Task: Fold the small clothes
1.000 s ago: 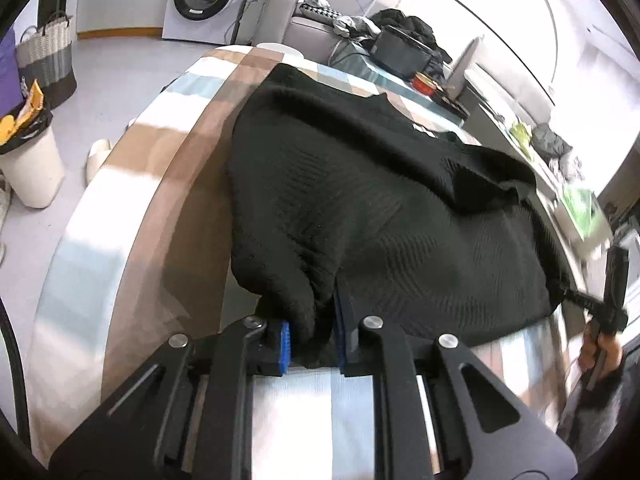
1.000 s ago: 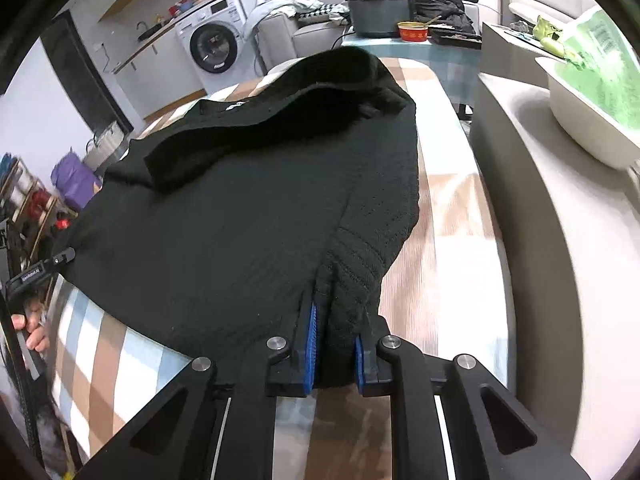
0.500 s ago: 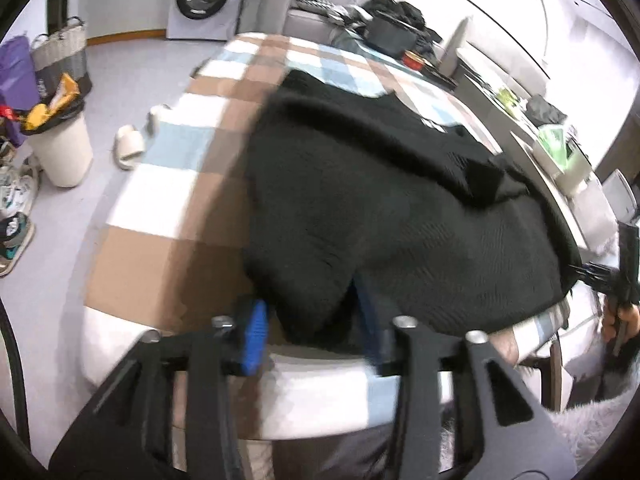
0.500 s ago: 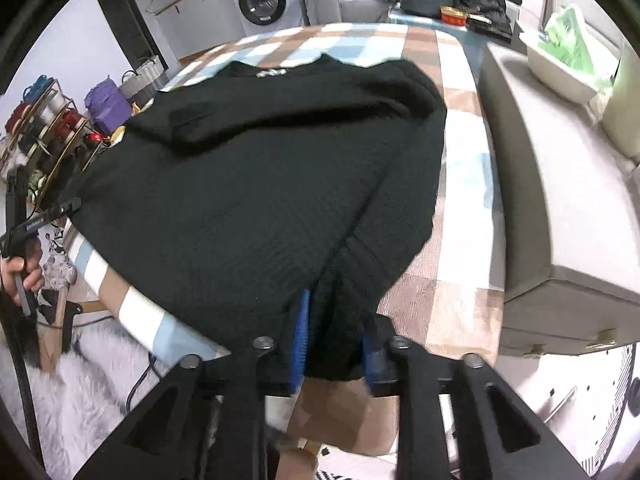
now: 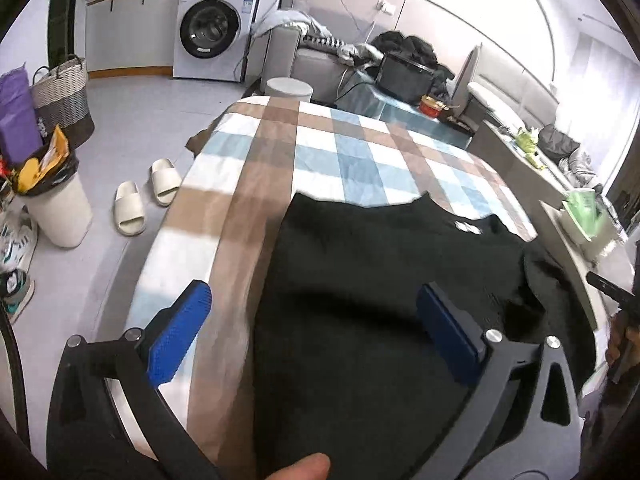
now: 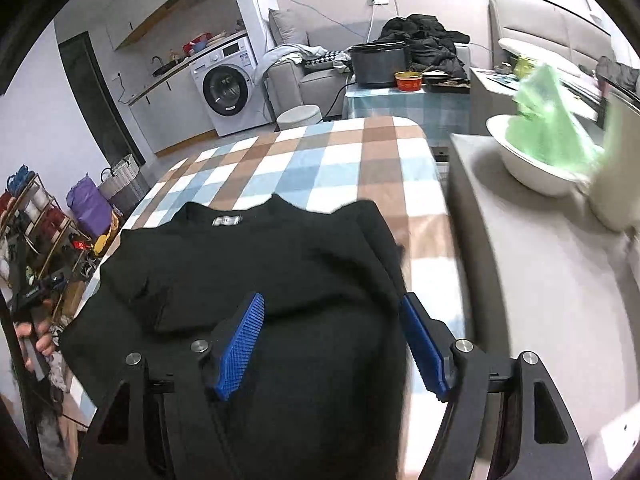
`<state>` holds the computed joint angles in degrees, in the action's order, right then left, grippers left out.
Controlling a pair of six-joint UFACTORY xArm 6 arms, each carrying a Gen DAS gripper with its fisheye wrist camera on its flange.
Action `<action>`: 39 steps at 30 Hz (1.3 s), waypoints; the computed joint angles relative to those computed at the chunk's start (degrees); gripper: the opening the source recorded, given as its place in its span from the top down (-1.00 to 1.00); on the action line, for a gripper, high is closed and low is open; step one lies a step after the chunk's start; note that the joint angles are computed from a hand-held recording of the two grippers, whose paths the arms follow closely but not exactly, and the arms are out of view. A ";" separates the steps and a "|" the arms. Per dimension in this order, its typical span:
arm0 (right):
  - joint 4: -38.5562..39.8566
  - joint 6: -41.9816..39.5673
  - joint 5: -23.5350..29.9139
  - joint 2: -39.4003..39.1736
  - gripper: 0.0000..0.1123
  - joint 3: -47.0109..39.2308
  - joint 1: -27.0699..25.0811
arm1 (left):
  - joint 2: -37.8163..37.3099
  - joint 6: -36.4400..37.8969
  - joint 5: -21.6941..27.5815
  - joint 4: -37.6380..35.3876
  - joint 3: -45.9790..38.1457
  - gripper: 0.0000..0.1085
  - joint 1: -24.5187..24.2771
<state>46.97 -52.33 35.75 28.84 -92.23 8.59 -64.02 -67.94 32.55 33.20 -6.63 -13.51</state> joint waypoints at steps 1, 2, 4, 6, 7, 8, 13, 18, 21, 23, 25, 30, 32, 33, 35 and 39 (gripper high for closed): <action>-2.05 1.56 -0.06 1.46 -0.27 -1.99 0.62 | 5.47 4.26 -5.05 -2.42 -1.39 -0.88 3.49; -4.58 3.53 -0.13 3.41 -0.27 -4.65 1.20 | 9.90 6.72 -8.45 -3.87 -2.61 -0.88 5.72; -8.14 6.20 0.42 5.95 -0.27 -7.96 1.82 | 18.95 10.51 -12.96 -6.90 -5.76 -0.88 8.74; -10.81 8.24 0.66 7.69 -0.27 -9.58 2.16 | 25.32 12.96 -15.90 -9.26 -8.26 -0.88 9.89; -11.48 8.48 0.82 8.17 -0.27 -9.86 2.11 | 27.90 13.10 -16.83 -9.16 -9.40 -0.88 10.15; -13.21 9.94 1.42 9.55 -0.27 -11.59 2.15 | 30.32 12.50 -17.51 -8.10 -10.50 -0.88 10.38; -15.92 12.98 3.31 13.55 -0.27 -15.94 1.98 | 40.20 10.22 -17.47 -3.45 -16.69 -0.53 10.63; -20.03 15.66 2.28 16.87 -0.27 -20.63 3.22 | 45.31 10.40 -13.25 -1.28 -21.06 0.20 9.27; -24.18 17.58 3.91 20.09 -0.27 -25.49 4.12 | 45.59 9.03 -15.18 2.01 -20.81 0.57 9.66; -27.39 19.04 5.56 22.49 -0.23 -28.89 4.61 | 44.51 8.82 -17.57 2.44 -19.56 0.68 10.27; -31.16 20.56 7.58 25.05 0.12 -32.45 4.99 | 42.89 8.74 -19.57 2.47 -18.09 0.70 10.98; -30.16 19.48 6.53 25.88 0.95 -32.67 4.47 | 38.59 12.52 -25.12 -2.37 -14.20 0.72 12.55; -25.19 16.30 2.79 23.13 0.96 -28.21 4.01 | 36.73 16.01 -27.27 -7.28 -12.52 0.72 12.70; -21.78 13.63 0.33 21.47 0.96 -25.58 3.87 | 35.81 18.77 -28.68 -10.79 -11.56 0.72 12.56; -14.30 8.92 -3.88 18.41 0.96 -21.46 3.45 | 34.34 23.67 -29.65 -16.81 -10.40 0.72 12.10; -8.81 8.25 -9.15 16.55 0.96 -19.88 2.75 | 34.00 28.93 -30.62 -24.34 -9.36 0.71 11.96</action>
